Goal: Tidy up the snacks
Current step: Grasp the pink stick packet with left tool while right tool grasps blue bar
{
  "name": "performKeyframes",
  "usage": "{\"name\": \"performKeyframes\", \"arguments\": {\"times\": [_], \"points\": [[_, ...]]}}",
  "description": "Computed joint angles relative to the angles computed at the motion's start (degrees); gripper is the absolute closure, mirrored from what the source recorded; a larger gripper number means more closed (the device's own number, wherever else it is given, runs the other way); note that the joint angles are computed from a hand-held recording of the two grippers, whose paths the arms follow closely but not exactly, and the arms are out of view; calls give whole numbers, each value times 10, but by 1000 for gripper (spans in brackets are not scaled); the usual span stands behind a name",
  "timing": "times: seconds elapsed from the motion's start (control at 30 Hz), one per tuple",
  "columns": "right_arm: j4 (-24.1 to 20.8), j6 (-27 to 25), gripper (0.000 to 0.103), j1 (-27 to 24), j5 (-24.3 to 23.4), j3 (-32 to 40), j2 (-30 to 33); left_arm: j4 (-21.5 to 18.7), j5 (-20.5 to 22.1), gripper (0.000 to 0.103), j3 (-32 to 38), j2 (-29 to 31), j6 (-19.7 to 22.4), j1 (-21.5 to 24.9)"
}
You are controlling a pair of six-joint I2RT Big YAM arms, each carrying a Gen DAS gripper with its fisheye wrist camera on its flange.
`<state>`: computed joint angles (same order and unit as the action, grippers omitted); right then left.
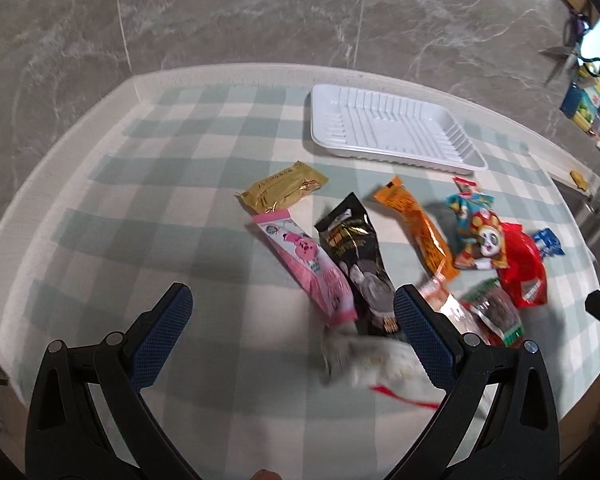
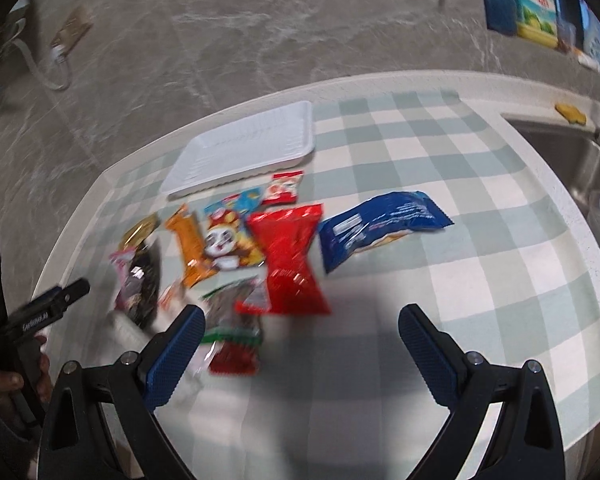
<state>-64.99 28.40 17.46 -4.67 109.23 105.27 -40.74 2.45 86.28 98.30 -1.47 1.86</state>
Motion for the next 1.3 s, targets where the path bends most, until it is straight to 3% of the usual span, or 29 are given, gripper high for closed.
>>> {"name": "performKeyframes", "arguments": {"times": [0.17, 0.3, 0.37, 0.53, 0.67, 0.77, 0.83, 1.0, 1.1, 1.17, 1.23, 1.3], "points": [[-20, 59, 6, -25, -15, 51, 55, -38, 1, 1, 80, 74, 0, 5], [-25, 123, 16, -48, -50, 74, 90, -61, -6, 2, 124, 116, 3, 7], [-39, 147, 19, -55, -53, 90, 107, -71, -9, 5, 143, 132, 8, 8], [-46, 195, 36, -67, -76, 111, 138, -108, 10, 22, 187, 172, 20, 12], [-64, 185, 37, -65, -58, 149, 163, -121, 19, 23, 203, 189, 28, 13], [-87, 170, 39, -62, -44, 184, 185, -131, 34, 33, 215, 200, 39, 13], [-106, 155, 50, -61, -35, 211, 201, -140, 54, 39, 224, 208, 44, 15], [-122, 140, 61, -64, -45, 249, 225, -129, 40, 47, 223, 210, 75, 11], [-118, 140, 65, -66, -55, 251, 227, -132, 46, 59, 226, 211, 85, 15], [-111, 142, 65, -66, -58, 244, 224, -131, 66, 66, 226, 211, 89, 23], [-99, 146, 66, -67, -64, 231, 218, -135, 111, 77, 232, 216, 81, 35], [-83, 155, 67, -70, -76, 216, 210, -148, 142, 78, 242, 221, 74, 45]]}}
